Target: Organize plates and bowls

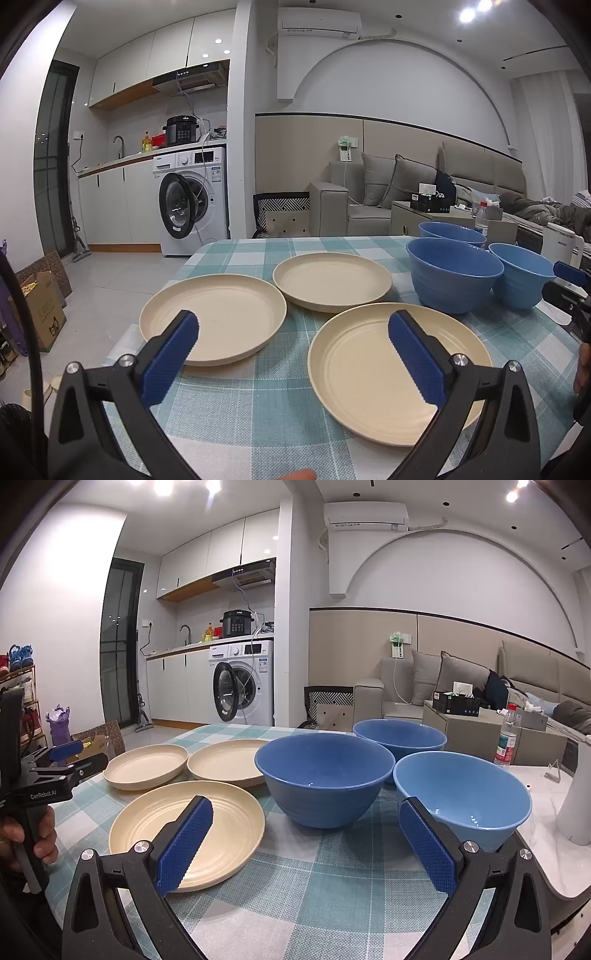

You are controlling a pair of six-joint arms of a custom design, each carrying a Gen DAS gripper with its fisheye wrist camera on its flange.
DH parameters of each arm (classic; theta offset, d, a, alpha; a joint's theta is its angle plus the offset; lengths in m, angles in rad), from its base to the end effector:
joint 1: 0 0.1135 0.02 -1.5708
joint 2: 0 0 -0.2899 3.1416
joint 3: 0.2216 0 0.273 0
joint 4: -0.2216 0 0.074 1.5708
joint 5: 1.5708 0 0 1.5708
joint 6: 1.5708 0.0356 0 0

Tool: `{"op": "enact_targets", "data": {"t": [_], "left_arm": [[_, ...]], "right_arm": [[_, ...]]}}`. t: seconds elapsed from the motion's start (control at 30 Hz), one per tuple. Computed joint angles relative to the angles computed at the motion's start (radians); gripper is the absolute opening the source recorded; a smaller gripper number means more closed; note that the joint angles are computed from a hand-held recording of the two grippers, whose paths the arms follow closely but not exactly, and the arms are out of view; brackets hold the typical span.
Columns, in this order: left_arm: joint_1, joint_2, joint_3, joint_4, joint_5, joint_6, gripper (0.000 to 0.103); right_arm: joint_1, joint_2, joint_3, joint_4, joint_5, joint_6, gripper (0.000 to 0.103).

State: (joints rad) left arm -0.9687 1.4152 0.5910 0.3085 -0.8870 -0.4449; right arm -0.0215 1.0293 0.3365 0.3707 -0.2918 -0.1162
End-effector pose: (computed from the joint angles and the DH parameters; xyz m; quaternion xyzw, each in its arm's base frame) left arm 0.1836 -0.2184 0.1976 -0.0066 0.8098 -0.0134 0.5866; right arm 0.2165 0.0056 0.2038 -0.1229 0.7978 0.0779 0.5851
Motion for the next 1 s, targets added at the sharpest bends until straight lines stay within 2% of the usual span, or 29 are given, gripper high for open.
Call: {"op": "enact_targets", "data": {"t": [1.0], "left_arm": [[0.0, 0.0, 0.003, -0.008, -0.001, 0.002, 0.103]], "right_arm": [[0.002, -0.007, -0.001, -0.008, 0.002, -0.001, 0.103]]}}
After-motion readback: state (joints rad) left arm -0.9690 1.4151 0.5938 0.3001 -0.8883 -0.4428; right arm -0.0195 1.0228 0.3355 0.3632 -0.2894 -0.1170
